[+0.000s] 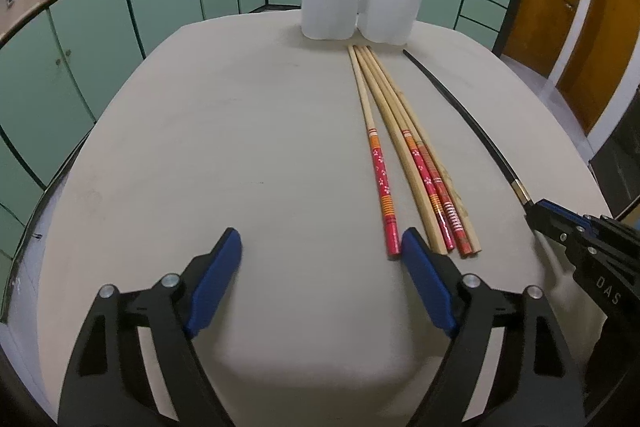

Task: Organize utensils
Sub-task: 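Grasp a red-patterned chopstick with the left tool while the right tool holds the black chopstick, then lift both held chopsticks up over the white holder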

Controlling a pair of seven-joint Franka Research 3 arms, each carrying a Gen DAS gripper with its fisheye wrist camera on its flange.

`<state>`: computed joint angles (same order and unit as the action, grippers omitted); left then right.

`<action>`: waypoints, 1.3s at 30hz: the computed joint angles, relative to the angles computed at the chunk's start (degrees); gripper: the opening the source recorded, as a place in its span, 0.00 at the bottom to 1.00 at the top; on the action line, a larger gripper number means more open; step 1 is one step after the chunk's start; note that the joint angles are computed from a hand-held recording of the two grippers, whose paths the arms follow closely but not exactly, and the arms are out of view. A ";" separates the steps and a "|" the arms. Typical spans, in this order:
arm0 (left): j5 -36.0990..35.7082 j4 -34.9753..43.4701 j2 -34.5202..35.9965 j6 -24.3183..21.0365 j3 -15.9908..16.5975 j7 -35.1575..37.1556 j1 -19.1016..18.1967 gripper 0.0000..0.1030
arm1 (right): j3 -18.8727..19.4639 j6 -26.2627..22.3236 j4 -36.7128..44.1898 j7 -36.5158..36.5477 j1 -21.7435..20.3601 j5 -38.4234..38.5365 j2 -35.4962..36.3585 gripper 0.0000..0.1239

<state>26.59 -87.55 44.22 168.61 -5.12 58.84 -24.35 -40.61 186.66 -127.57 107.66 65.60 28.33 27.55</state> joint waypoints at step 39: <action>-1.79 -9.23 -8.34 13.31 3.78 1.05 -2.45 0.05 | -1.92 6.03 -1.37 -15.16 4.41 14.63 -3.50 0.05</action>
